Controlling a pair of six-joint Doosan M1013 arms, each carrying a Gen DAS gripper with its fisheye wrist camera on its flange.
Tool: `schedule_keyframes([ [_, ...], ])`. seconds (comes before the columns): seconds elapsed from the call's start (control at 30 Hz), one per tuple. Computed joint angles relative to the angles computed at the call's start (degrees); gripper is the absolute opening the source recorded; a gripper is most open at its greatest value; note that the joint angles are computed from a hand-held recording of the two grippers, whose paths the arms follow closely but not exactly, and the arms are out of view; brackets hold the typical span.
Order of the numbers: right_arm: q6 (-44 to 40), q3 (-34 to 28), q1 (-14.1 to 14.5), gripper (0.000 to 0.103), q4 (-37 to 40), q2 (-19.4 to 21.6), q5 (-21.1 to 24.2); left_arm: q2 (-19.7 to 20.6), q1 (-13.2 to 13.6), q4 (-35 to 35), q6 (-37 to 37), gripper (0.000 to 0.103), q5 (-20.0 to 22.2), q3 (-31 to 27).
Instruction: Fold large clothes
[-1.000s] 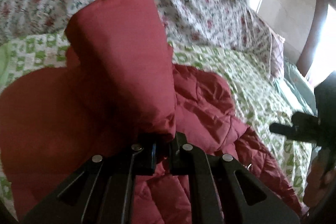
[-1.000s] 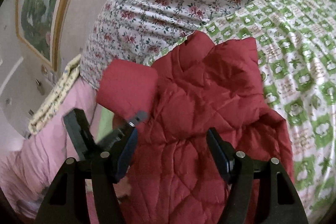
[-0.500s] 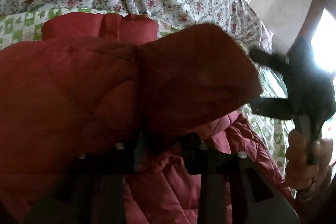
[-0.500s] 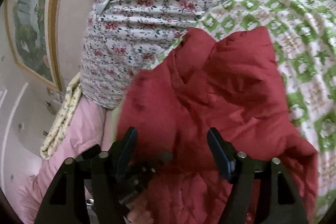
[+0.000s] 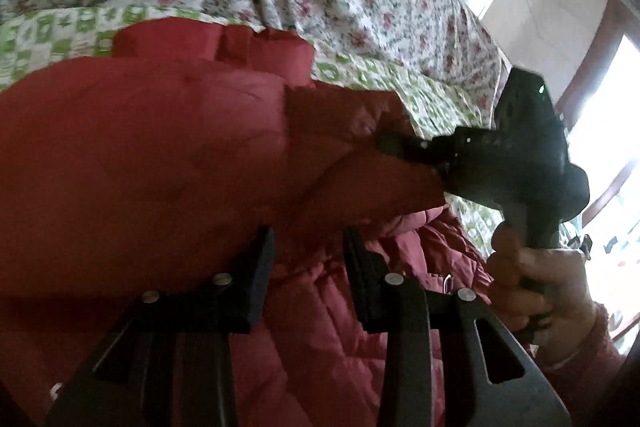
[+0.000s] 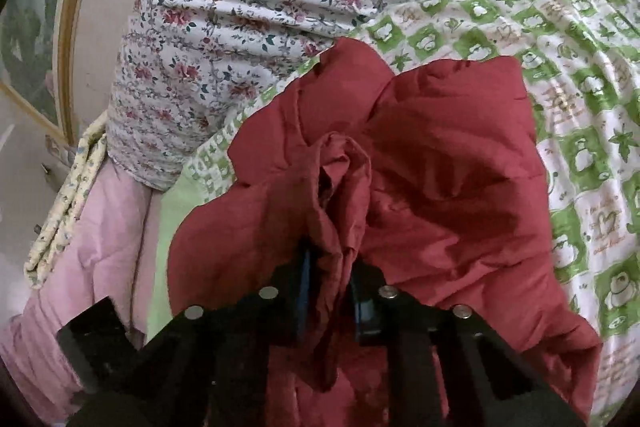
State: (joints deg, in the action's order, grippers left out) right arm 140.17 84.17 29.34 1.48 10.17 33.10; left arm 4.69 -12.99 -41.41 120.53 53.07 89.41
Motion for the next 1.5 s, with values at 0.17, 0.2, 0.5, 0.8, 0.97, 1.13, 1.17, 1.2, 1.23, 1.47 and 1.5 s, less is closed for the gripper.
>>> schedule_keyframes([
  [0.17,2.68,-0.42,0.55,0.009,-5.34,-0.43,1.37,-1.04,2.08,1.87,-3.14,0.033,-1.49,-0.6],
  [0.2,3.12,-0.35,0.54,0.009,-6.28,-0.67,1.45,-1.02,2.16,3.68,-4.7,0.033,-1.91,-1.11],
  [0.5,7.07,-0.04,0.73,0.008,-14.38,-1.15,6.88,3.33,2.5,21.76,-18.32,0.033,-3.42,-7.66],
  [0.8,17.05,-2.54,4.97,0.028,-31.47,-0.23,17.27,5.79,1.45,27.91,-20.73,0.033,-1.75,-7.15],
  [0.97,9.96,-5.93,7.58,0.035,-34.88,1.01,16.44,6.11,1.34,28.55,-22.1,0.033,-1.42,-7.45],
  [1.13,0.69,-10.17,7.17,0.035,-28.71,5.92,23.31,5.84,1.0,29.51,-22.59,0.033,-1.3,-7.37],
  [1.17,0.81,-10.23,6.78,0.035,-28.17,6.66,24.99,5.65,1.22,28.74,-21.91,0.033,-1.09,-7.35],
  [1.2,1.26,-9.3,6.15,0.035,-26.84,6.55,24.18,5.43,1.35,28.18,-21.23,0.033,-0.97,-7.28],
  [1.23,1.72,-8.58,5.67,0.035,-26.03,6.34,23.14,4.97,1.6,27.51,-20.29,0.033,-0.9,-7.11],
  [1.47,2.61,-6.94,5.0,0.035,-24.6,5.65,20.69,4.38,2.87,28.11,-21.42,0.033,-1.16,-6.13],
  [1.5,2.66,-6.69,4.88,0.035,-24.35,5.57,20.04,4.89,2.9,28.23,-21.25,0.033,-0.39,-6.38],
])
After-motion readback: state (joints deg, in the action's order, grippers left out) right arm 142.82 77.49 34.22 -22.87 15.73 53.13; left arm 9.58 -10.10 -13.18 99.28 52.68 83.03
